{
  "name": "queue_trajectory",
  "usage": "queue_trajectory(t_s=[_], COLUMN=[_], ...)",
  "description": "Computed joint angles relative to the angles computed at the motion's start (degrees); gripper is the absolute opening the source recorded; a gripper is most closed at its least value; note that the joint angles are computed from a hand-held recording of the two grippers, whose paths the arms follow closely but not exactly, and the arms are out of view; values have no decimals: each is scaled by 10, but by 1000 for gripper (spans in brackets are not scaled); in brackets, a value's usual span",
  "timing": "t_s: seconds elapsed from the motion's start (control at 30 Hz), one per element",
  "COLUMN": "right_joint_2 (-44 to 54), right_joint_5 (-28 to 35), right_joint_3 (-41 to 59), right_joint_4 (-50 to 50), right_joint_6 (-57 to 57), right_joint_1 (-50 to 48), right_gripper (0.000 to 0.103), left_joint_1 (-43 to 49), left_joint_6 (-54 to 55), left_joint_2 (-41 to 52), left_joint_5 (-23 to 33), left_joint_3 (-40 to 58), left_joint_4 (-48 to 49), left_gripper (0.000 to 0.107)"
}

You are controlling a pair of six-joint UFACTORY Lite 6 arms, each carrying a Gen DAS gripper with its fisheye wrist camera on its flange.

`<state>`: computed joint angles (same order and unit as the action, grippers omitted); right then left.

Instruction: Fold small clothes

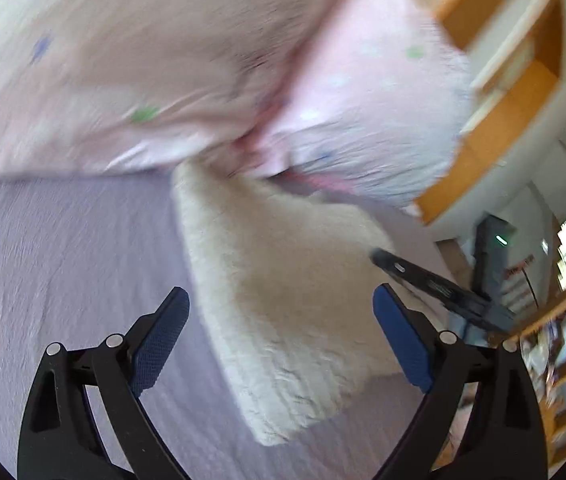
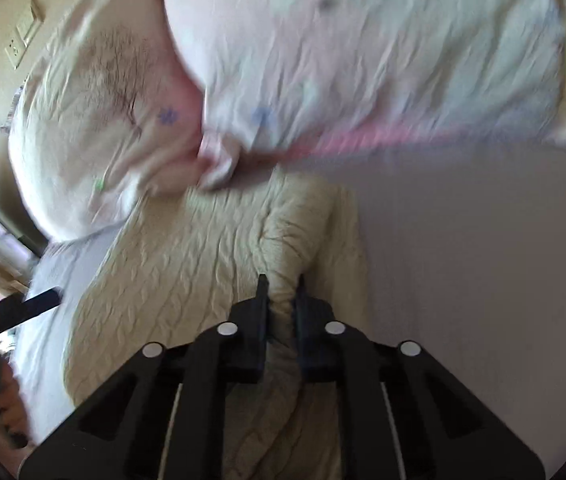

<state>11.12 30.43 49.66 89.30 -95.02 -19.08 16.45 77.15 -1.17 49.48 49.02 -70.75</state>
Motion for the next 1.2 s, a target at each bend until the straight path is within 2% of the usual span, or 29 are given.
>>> queue_trajectory(t_s=[0.07,0.13,0.17,0.2,0.23,0.27,0.3,0.33,0.37,0.4,0.5,0.53,0.63,0.7,0.77,0.8,0.87,0.9,0.93,0.97,1.0,1.03,1.1,1.17,1.2], right_joint_2=[17,46,46,35,9,-17,-34,-51,-55,-50,37,55,107,129,154,164,185,206,216,217,213,196,167,99,77], right_joint_5=[-22,-39,-38,-35,-23,2,22,38,34,32,105,115,149,184,221,230,254,285,300,312,320,334,363,359,349], right_joint_3=[22,49,46,36,11,-13,-29,-41,-38,-27,43,55,80,85,97,102,112,120,121,113,105,85,65,16,1], right_joint_4=[50,6,-9,-6,9,22,32,26,2,-36,-153,-160,-171,-152,-151,-153,-158,-153,-145,-135,-131,-117,-118,-103,-96], right_joint_6=[-5,32,38,35,21,7,-7,-12,7,42,163,178,192,167,151,147,133,125,114,102,99,88,76,57,50], right_joint_1=[-11,-3,-4,-7,-20,-38,-49,-58,-58,-59,-89,-89,-101,-109,-117,-118,-130,-140,-144,-150,-153,-154,-155,-112,-91], right_gripper=[10,15,28,37,61,82,86,88,88,88,88,88,88,85,68,65,41,37,32,30,29,27,27,26,26], left_joint_1=[-43,-90,-122,-159,-191,-225,-254,-258,-250,-227,-65,-25,2,6,-1,-9,-19,-20,-26,-23,-4,16,63,119,165], left_joint_6=[19,32,40,40,34,15,16,41,84,113,107,91,-1,-37,-43,-33,-8,6,5,10,13,10,20,40,47], left_joint_2=[-42,-76,-86,-94,-93,-89,-75,-84,-116,-128,-142,-110,5,80,119,133,132,136,145,147,153,161,135,94,77], left_joint_5=[-9,-30,-54,-91,-128,-181,-225,-245,-241,-212,-59,-37,-36,-21,-15,-15,-2,9,6,4,26,52,81,99,126], left_joint_3=[-24,-55,-69,-85,-95,-104,-108,-127,-151,-158,-158,-132,-48,-6,11,13,8,5,6,2,5,13,9,-3,-4], left_joint_4=[-2,8,9,17,22,33,42,30,-6,-32,-76,-76,-1,19,24,17,1,-15,-26,-41,-46,-40,-15,9,26], left_gripper=[94,94,94,94,94,94,94,93,93,93,93,93,93,93,93,94,93,84,70,57,47,42,40,40,40])
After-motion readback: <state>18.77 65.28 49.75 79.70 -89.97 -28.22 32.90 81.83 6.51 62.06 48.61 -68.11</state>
